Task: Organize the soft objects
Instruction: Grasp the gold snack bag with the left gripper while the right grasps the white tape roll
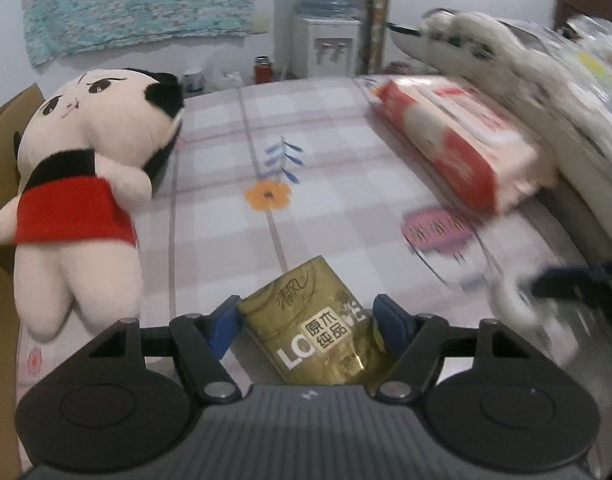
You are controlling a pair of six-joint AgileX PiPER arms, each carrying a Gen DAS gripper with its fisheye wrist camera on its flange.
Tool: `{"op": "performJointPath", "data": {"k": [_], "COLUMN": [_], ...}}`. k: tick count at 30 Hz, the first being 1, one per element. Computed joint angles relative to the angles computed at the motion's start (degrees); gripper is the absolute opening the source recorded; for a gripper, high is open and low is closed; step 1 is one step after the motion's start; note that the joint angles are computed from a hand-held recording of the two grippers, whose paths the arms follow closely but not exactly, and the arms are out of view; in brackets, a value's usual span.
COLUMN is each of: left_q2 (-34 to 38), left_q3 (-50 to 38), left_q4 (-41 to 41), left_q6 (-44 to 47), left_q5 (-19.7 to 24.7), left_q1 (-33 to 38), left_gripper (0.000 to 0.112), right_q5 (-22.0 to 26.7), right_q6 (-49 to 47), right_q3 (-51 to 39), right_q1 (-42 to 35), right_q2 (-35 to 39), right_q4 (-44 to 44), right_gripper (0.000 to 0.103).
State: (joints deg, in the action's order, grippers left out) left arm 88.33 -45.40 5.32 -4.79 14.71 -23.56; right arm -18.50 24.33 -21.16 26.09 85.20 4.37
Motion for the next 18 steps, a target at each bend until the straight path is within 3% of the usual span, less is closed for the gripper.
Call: {"op": "performJointPath", "data": {"k": [2, 5, 7, 11, 14, 16, 18], "left_q2": [-1.24, -2.36, -3.16, -4.32, -4.29, -4.44, -4.55], "left_q3": [1.21, 2.26, 3.07, 5.07, 5.37, 5.96, 6.49], "left_q4": [-3.39, 0.29, -1.72, 2.19, 1.69, 0.26, 1.10], "left_q6": [5.25, 2.25, 3.54, -1.14, -0.84, 0.61, -0.30], "left_q5": [0.57, 0.96, 1.21, -0.45, -1.03, -1.99, -2.95], "left_q1": [-0.04, -1.05, -1.08, -2.37, -3.05, -3.03, -3.13], "left_gripper": [0.076, 0.079, 0.082, 0.084, 0.084, 0.084, 0.083], "right_q5": [0.17, 0.65, 0.55, -0.48, -2.74, -6.28, -7.02], "right_q6": [1.10, 0.93, 2.29, 15.10, 26.10, 33.62, 34.50], "right_q3": [-0.23, -0.30, -0.37, -0.07, 0.58, 1.29, 1.44], "right_q1": [-0.16, 0.02, -0.24, -2.91, -5.70, -8.72, -9.28], "right_q2": [0.15, -0.12, 0.01, -0.12, -0.40, 0.03, 0.24], "right_q4": [-1.48, -1.80, -3.51, -18.33, -30.69, -38.33, -38.94], "right_gripper": [0.017, 0.019, 0.021, 0.035, 0.053, 0.054, 0.051]}}
